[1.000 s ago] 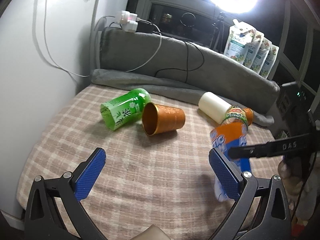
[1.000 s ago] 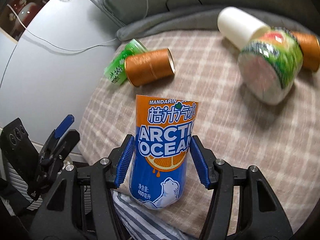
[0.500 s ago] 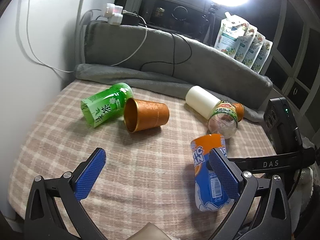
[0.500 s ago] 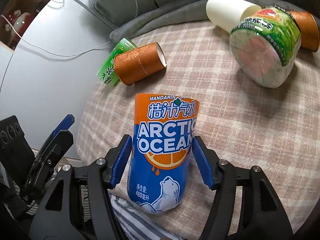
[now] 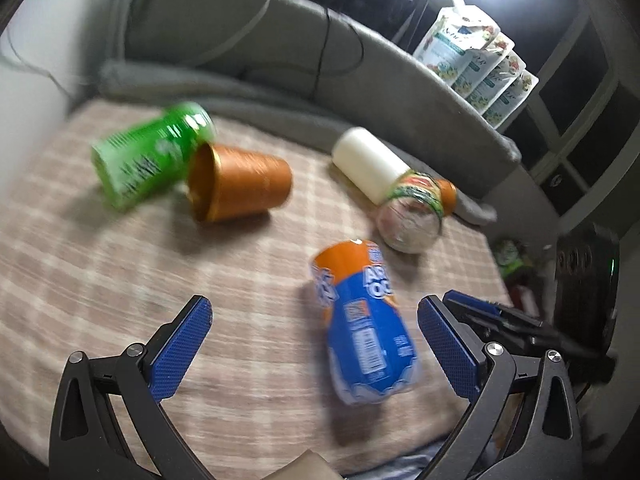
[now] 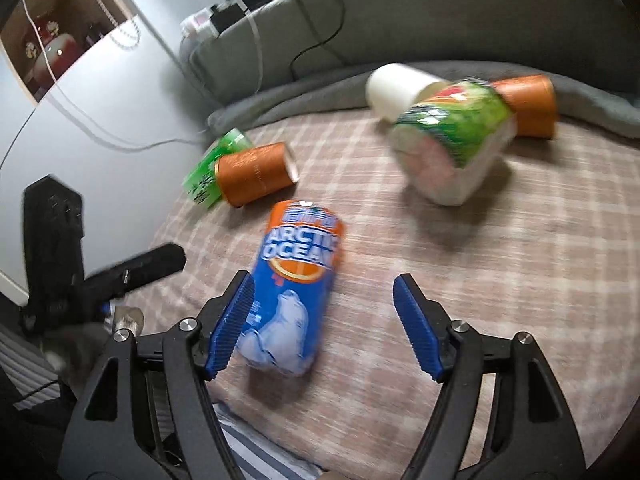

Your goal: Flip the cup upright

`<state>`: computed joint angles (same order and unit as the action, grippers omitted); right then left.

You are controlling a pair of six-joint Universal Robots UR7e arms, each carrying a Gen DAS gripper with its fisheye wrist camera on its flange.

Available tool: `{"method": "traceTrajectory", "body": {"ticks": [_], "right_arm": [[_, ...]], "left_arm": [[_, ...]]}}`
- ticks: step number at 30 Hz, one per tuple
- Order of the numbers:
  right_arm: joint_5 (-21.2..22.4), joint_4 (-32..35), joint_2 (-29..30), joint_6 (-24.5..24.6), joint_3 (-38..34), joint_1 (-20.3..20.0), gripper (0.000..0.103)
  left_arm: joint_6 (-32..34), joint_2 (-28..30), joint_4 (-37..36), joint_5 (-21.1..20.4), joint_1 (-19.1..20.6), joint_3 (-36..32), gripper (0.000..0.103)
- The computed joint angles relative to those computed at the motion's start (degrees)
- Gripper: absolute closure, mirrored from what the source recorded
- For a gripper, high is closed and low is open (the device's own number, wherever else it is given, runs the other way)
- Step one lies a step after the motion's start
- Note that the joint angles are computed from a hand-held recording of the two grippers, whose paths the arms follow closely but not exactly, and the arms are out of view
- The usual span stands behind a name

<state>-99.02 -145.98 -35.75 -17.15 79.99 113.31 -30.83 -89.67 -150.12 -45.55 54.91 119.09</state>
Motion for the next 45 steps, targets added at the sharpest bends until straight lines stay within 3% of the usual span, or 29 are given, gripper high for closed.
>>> {"method": "traceTrajectory", "body": {"ticks": [2, 10, 19, 26, 29, 38, 45], "right_arm": [[0.2, -1.0, -1.2, 1.0, 1.3, -0.7, 0.028], [-1.0, -5.1, -4.7, 3.4, 6.2, -2.2, 0.028], [-1.7, -6.7, -5.2, 3.8, 7.3, -2.8, 0.028], [-2.2, -7.4, -5.1, 4.1, 7.4, -2.7, 0.028], [-2.5, -7.7, -5.1, 4.3, 7.4, -2.7, 0.028], [-2.6, -8.1, -5.2, 4.3, 7.5, -2.6, 0.028], [-2.7, -8.2, -5.2, 4.5, 7.4, -2.5, 0.028]], "left_arm": [[-0.9, 0.9, 0.6, -4.8, 2.0, -1.7, 0.004], [-1.5, 5.6, 3.0, -13.6, 6.1, -6.8, 0.011], [-1.5, 9.2, 6.5, -16.9, 8.6, -10.9, 0.015], [-1.1, 10.6, 8.8, -18.5, 9.4, -12.4, 0.031], [-0.7, 10.7, 9.2, -18.3, 9.2, -12.4, 0.041], [2.3, 9.9, 7.0, -12.9, 6.2, -11.1, 0.042], [7.6, 9.5, 2.2, -5.8, 2.2, -8.7, 0.042]]}}
